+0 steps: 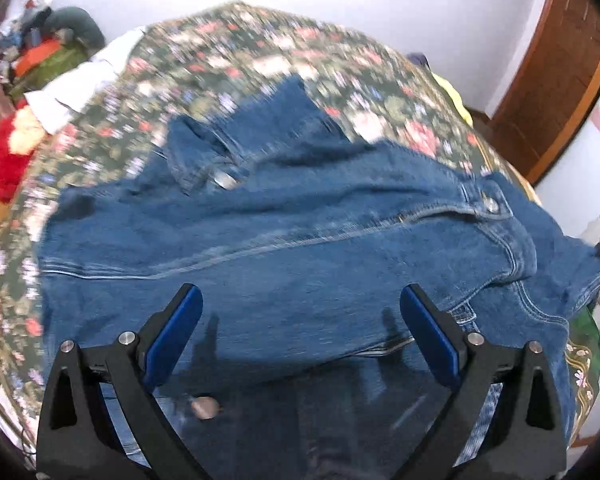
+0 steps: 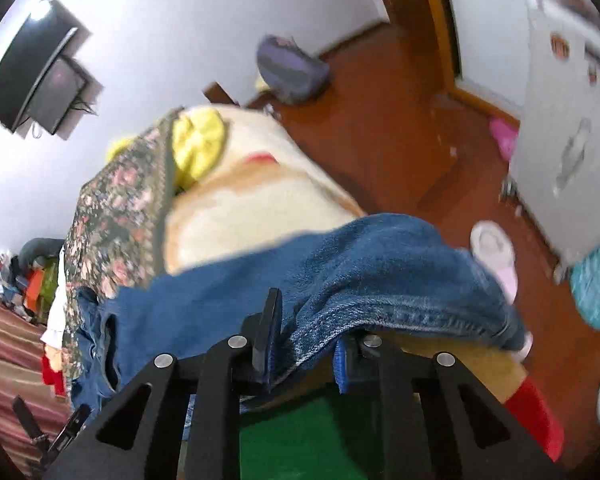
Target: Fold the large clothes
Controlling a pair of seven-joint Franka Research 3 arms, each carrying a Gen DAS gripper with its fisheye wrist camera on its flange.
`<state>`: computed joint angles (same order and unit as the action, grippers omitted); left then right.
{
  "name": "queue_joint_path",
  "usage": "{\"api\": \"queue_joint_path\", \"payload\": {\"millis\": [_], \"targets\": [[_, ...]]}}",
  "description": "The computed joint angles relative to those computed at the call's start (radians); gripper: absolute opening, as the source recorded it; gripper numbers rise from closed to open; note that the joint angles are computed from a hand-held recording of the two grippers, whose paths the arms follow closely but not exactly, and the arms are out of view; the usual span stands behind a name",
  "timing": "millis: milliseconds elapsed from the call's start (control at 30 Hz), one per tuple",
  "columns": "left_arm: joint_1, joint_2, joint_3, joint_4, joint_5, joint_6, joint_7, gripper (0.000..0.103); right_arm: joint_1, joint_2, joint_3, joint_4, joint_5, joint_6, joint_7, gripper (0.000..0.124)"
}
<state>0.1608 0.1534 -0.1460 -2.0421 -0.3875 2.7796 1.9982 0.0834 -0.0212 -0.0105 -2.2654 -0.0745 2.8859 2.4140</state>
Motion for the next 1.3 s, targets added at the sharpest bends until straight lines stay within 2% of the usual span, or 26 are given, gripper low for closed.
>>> {"api": "queue_joint_path", "payload": {"millis": [33, 100, 200, 300, 333, 467, 533, 700, 833, 967, 1033, 1233, 1300], "targets": [[-0.001, -0.008, 0.005, -0.009, 0.008, 0.022, -0.012, 0.100, 0.000, -0.005, 0.006, 0.029, -0.066, -0.007, 0.031, 0.019], [0.008, -0.035, 0.012, -0.031, -0.008, 0.064, -0.016, 0.100, 0.007, -0.008, 0.015, 0.072, -0.116, -0.006, 0.033, 0.018], [0.036, -0.077, 0.011, -0.047, -0.137, 0.084, 0.074, 0.100, 0.034, 0.017, 0.034, 0.176, -0.142, 0.025, 0.002, 0.017], [0.039, -0.113, 0.040, -0.060, -0.228, 0.072, 0.150, 0.100, 0.077, 0.059, 0.051, 0.274, -0.016, 0.071, -0.133, 0.016], [0.034, -0.123, 0.052, -0.069, -0.232, 0.082, 0.156, 0.100, 0.091, 0.090, 0.072, 0.329, 0.086, 0.084, -0.235, 0.016], [0.023, -0.167, 0.100, -0.115, -0.258, 0.130, 0.187, 0.100, 0.125, 0.210, 0.151, 0.524, 0.326, 0.062, -0.484, 0.016], [0.018, -0.181, 0.123, -0.129, -0.282, 0.136, 0.208, 0.100, 0.149, 0.297, 0.188, 0.649, 0.384, 0.008, -0.563, 0.016], [0.029, -0.205, 0.173, -0.167, -0.227, 0.133, 0.156, 0.100, 0.310, 0.499, 0.126, 0.888, 0.312, -0.127, -0.526, 0.016], [0.043, -0.215, 0.198, -0.190, -0.183, 0.130, 0.116, 0.100, 0.349, 0.661, 0.167, 1.050, 0.345, -0.345, -0.548, 0.017], [0.054, -0.215, 0.208, -0.199, -0.138, 0.113, 0.061, 0.100, 0.386, 0.737, 0.143, 1.125, 0.331, -0.566, -0.568, 0.017], [0.054, -0.213, 0.206, -0.201, -0.125, 0.106, 0.044, 0.100, 0.372, 0.743, 0.154, 1.123, 0.355, -0.638, -0.599, 0.017], [0.032, -0.199, 0.183, -0.175, -0.105, 0.076, 0.040, 0.100, 0.282, 0.624, 0.198, 0.959, 0.515, -0.679, -0.735, 0.017], [0.016, -0.185, 0.169, -0.148, -0.127, 0.051, 0.072, 0.100, 0.284, 0.556, 0.179, 0.879, 0.519, -0.657, -0.756, 0.017]]}}
